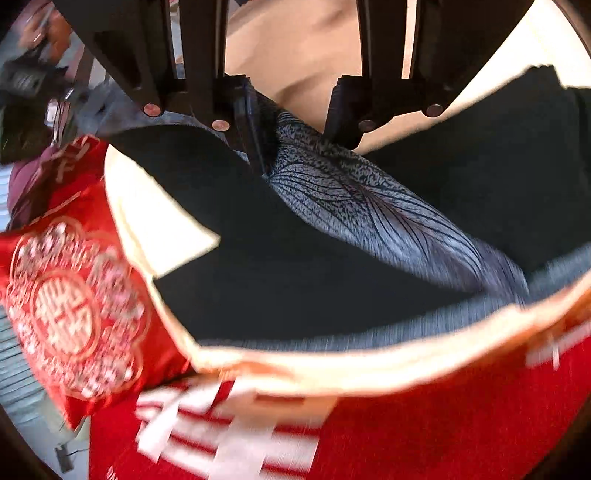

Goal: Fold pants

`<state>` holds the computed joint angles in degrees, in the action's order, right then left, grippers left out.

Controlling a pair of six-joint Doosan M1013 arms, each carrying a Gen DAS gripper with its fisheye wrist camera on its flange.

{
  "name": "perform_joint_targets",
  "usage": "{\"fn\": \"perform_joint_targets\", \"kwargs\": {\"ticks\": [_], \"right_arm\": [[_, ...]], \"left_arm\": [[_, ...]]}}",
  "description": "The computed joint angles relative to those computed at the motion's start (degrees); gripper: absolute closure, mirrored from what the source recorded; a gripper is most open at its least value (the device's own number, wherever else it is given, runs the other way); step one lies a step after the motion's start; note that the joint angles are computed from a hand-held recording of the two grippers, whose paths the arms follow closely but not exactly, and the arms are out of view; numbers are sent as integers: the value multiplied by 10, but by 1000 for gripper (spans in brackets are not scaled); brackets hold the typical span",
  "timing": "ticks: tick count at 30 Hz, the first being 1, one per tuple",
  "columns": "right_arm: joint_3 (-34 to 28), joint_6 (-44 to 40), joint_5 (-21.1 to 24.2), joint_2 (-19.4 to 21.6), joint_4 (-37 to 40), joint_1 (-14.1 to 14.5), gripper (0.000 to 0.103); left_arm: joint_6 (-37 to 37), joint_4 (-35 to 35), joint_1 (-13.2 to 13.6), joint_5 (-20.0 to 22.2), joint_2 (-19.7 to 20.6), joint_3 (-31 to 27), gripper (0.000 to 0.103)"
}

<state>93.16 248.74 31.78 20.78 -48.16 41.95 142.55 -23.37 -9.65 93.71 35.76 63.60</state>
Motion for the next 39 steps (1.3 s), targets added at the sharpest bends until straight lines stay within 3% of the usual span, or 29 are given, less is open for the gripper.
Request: {"fn": "perform_joint_targets", "kwargs": {"ticks": [4, 9, 10, 11, 12, 13, 15, 16, 18, 19, 23, 27, 29, 30, 31, 32, 33, 35, 37, 38, 39], "right_arm": [[5, -200, -25, -36, 76, -68, 90], [6, -427, -36, -45, 196, -156, 90], [0, -497, -30, -39, 242, -176, 90], [-10, -563, -16, -30, 285, -191, 90], [-25, -636, 10, -19, 334, -206, 86], [-42, -702, 45, -6, 377, -218, 86], [-78, -776, 124, 21, 420, -232, 81], [-96, -789, 157, 31, 419, -235, 63], [-104, -770, 179, 32, 388, -228, 33], [-101, -755, 177, 28, 376, -223, 32], [-72, -658, 177, 13, 352, -193, 32], [-33, -595, 156, 19, 385, -190, 55], [-17, -560, 137, 21, 375, -190, 58], [-10, -539, 124, 21, 367, -191, 66], [-4, -523, 115, 21, 362, -194, 92], [-3, -516, 114, 20, 356, -196, 95], [-3, -503, 114, 17, 336, -194, 95], [-16, -508, 156, 15, 308, -184, 95], [-16, -545, 174, 17, 356, -186, 94], [-10, -564, 172, 18, 385, -189, 89], [-3, -579, 170, 18, 404, -192, 70]], "left_arm": [[-41, -30, -18, -17, 8, -30, 71], [-70, -41, -41, -74, 24, -57, 70], [-73, -39, -44, -81, 28, -64, 63], [-74, -28, -48, -102, 29, -67, 53], [-74, -22, -49, -120, 28, -65, 35], [-74, -17, -48, -145, 25, -62, 33], [-79, -7, -46, -149, 30, -73, 33], [-83, 6, -43, -156, 29, -73, 33], [-88, 39, -39, -178, 27, -68, 33], [-90, 60, -37, -192, 25, -62, 33], [-127, 138, -28, -220, 31, -51, 33], [-172, 187, -20, -237, 41, -44, 33], [-189, 197, -18, -239, 45, -43, 33], [-195, 201, -17, -241, 46, -43, 33], [-196, 204, -18, -245, 46, -40, 32], [-195, 207, -18, -250, 45, -37, 32], [-194, 207, -18, -254, 44, -35, 32], [-194, 211, -19, -259, 43, -28, 32], [-202, 219, -21, -267, 43, -24, 26], [-207, 228, -23, -273, 41, -19, 25], [-212, 234, -25, -265, 43, -26, 25]]}}
